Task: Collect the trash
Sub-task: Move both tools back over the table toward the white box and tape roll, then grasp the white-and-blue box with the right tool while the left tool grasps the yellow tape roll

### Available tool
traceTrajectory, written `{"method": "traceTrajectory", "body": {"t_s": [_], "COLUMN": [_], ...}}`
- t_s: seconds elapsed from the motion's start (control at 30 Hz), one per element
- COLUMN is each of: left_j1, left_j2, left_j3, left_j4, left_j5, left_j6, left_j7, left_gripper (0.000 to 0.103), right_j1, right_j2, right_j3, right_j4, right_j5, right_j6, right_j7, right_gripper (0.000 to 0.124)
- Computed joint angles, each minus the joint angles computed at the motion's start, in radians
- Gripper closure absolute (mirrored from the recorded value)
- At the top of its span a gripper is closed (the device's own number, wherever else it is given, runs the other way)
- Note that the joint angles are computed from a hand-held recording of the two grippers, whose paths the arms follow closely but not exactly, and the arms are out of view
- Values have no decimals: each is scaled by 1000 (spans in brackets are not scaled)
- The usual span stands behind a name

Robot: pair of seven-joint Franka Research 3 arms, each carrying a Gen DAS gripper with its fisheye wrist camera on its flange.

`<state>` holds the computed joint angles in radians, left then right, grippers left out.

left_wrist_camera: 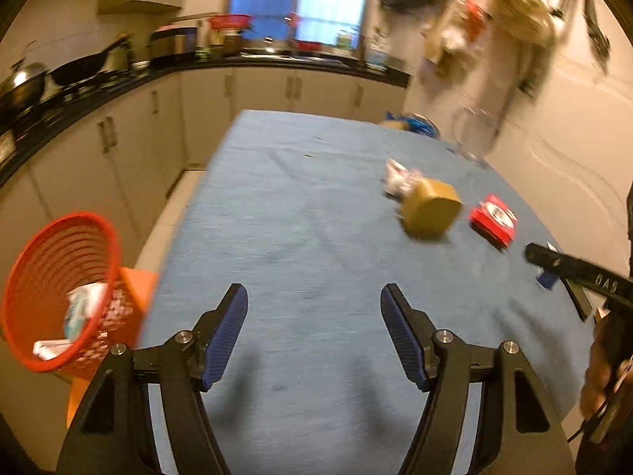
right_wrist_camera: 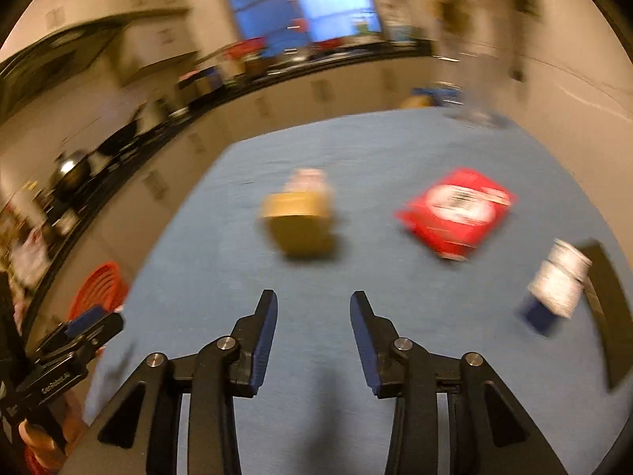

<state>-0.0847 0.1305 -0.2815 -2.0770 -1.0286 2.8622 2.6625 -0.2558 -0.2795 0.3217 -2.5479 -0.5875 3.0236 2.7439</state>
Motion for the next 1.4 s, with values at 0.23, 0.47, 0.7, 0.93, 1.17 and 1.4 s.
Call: {"method": "traceTrajectory", "body": {"t_s": [0.23, 0.47, 0.7, 0.93, 1.17, 1.4], "left_j1": [-43, -57, -72, -77, -103, -225], "left_j2": [19, 1, -1, 13, 105, 286], "left_j3": [-41, -44, -17, -17, -25, 52], "left_j4": [15, -4, -3, 23, 161, 405], "left_j5": [21, -3, 69, 206, 457, 829], "left_j6": [-22, -43, -32, -19, -84, -169], "left_j7": [22, 65, -19, -170, -503, -922], "left_gripper": [34, 34, 34, 33, 25, 23], "right_j1": [-98, -118, -54, 18, -7, -35], "right_j2": [-278, -178, -56, -20, -70, -107], "right_j3": [-21, -74, -127, -205, -197, -190], "right_j4": [-166, -113, -34, -31, -96, -163], "right_j5": [101, 137, 65, -10, 3, 113], "right_j6": [-184, -258, -311, -266, -116, 4], "right_j7": [23, 8, 31, 31, -4, -104], "right_gripper": [61, 61, 61, 73, 76, 77]}}
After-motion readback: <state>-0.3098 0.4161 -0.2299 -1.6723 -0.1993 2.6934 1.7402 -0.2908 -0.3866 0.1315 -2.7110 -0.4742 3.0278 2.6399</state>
